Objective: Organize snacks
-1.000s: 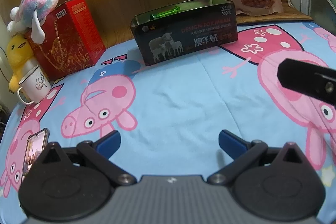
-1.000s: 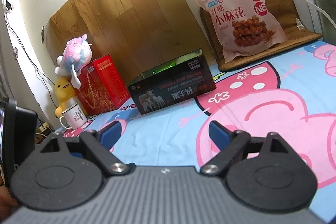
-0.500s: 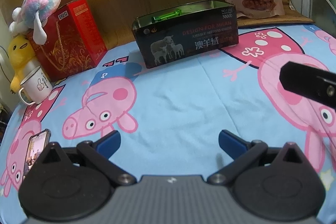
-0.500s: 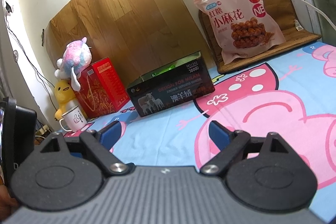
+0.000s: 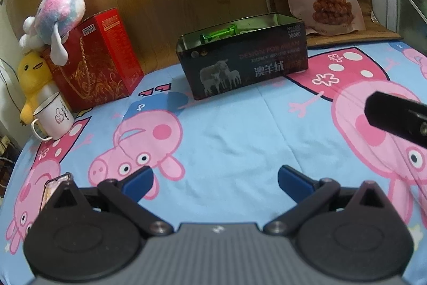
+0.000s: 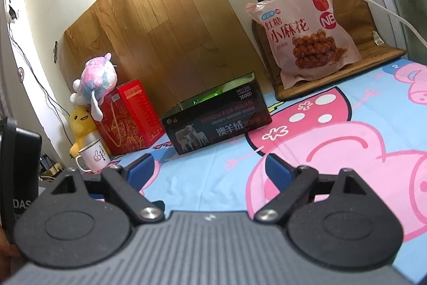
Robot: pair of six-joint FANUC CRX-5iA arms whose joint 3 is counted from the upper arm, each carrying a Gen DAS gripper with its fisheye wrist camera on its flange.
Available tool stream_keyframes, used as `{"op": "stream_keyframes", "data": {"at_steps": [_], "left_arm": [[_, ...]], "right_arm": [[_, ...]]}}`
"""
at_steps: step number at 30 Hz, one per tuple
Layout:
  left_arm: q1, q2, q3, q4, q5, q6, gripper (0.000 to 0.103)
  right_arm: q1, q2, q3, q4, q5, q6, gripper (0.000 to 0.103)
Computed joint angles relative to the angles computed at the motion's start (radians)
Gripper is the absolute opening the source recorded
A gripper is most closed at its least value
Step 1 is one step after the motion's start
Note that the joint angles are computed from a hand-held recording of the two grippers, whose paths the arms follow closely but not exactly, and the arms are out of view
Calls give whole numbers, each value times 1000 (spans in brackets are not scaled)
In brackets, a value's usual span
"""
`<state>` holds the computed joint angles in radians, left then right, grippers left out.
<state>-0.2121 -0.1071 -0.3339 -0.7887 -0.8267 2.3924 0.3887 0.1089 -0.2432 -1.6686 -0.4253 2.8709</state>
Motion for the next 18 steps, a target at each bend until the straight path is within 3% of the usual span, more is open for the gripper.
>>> {"op": "stream_keyframes", "data": {"at_steps": [18], "left_arm": [[17,-16,1,14,5,-23,103]], "right_arm": [[-2,-3,-3,-14,-4,23,92]]}}
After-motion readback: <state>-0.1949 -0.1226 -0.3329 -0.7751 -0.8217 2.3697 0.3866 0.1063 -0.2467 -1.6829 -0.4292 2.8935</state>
